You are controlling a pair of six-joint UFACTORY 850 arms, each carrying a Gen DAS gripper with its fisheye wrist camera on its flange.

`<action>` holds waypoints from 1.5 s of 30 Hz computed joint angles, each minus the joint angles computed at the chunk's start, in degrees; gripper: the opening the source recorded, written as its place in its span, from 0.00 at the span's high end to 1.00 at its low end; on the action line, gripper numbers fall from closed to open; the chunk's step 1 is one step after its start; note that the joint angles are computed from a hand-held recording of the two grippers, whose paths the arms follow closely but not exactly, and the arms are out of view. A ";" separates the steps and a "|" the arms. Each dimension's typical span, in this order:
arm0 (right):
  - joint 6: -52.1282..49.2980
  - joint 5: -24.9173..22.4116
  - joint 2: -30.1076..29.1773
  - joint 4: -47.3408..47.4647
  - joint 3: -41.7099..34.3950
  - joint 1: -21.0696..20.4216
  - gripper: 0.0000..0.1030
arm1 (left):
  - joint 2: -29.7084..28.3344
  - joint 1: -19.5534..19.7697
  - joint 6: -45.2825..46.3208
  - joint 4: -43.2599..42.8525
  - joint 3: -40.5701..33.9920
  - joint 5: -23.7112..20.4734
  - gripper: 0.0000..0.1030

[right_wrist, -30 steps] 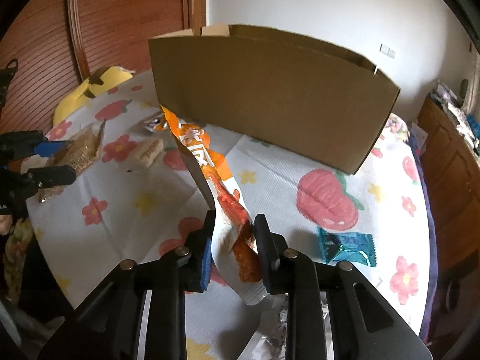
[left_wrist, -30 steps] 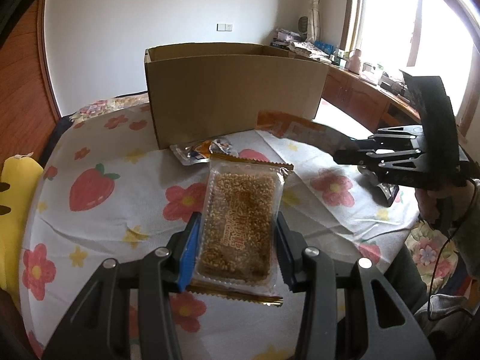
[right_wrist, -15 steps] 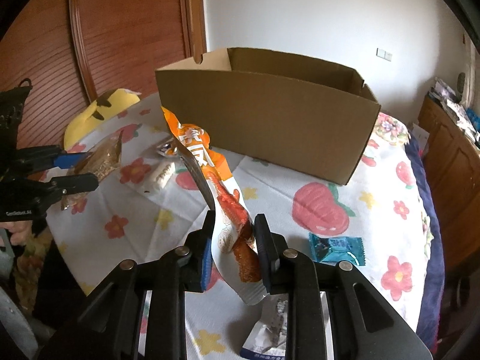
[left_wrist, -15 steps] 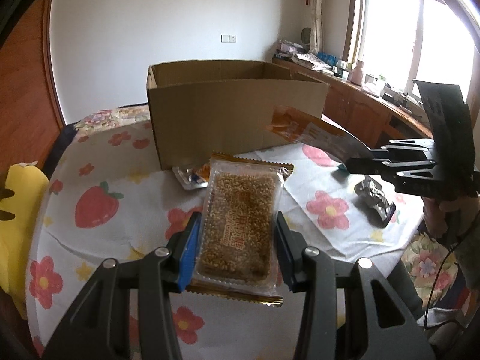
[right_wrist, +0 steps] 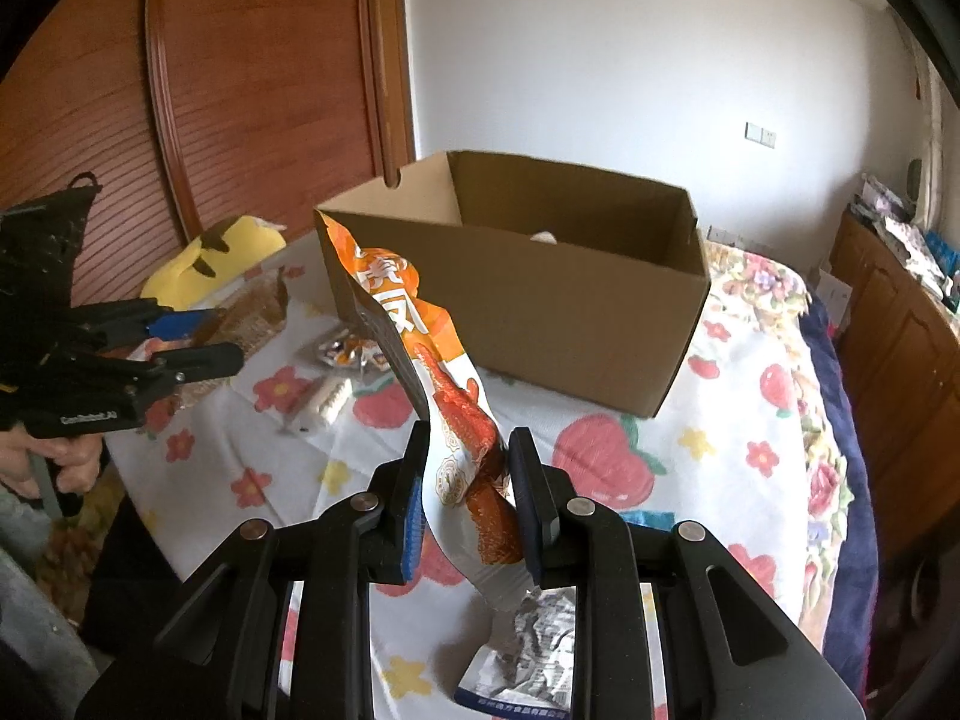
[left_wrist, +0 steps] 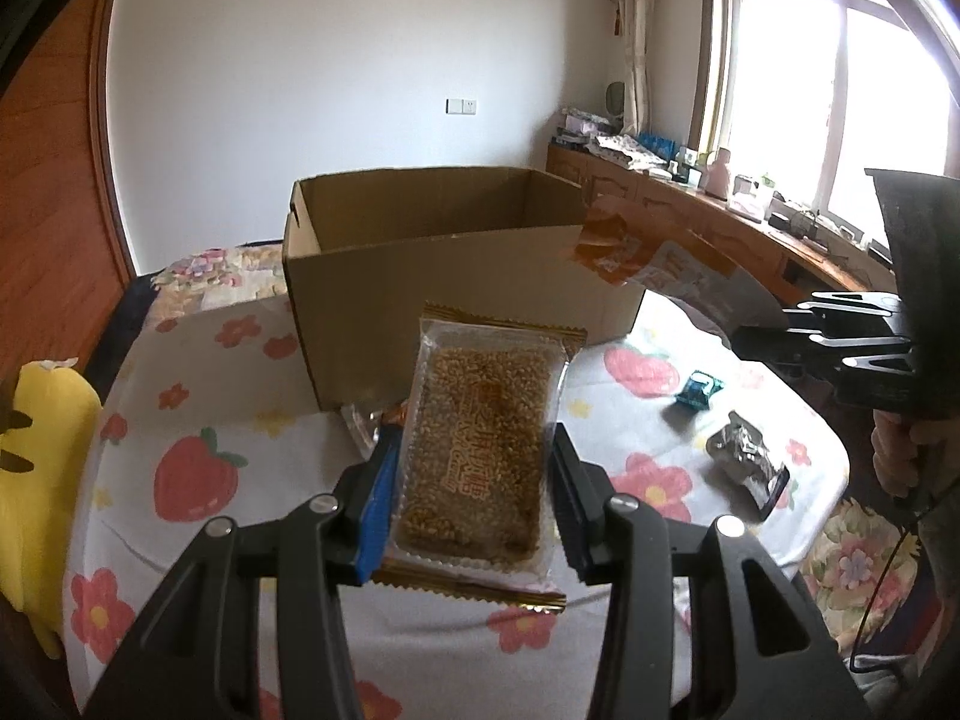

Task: Organize snacks
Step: 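Lift both held snacks and carry them over the cardboard box, then lower both snacks into the box and open both tools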

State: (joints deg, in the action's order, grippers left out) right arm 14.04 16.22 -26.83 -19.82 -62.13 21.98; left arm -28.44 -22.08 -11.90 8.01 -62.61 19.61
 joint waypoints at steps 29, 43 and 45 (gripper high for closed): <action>-1.97 -2.44 -7.05 -1.48 -16.99 -1.99 0.77 | -10.06 2.90 -6.26 7.70 -21.59 -4.11 0.57; 17.18 -10.09 -18.36 -20.93 -31.69 -2.63 0.77 | -19.73 3.61 -24.59 25.22 -35.93 -10.51 0.56; 16.82 -11.39 -19.42 -21.06 -33.18 -2.45 0.77 | -20.78 3.68 -26.39 27.06 -37.67 -11.91 0.56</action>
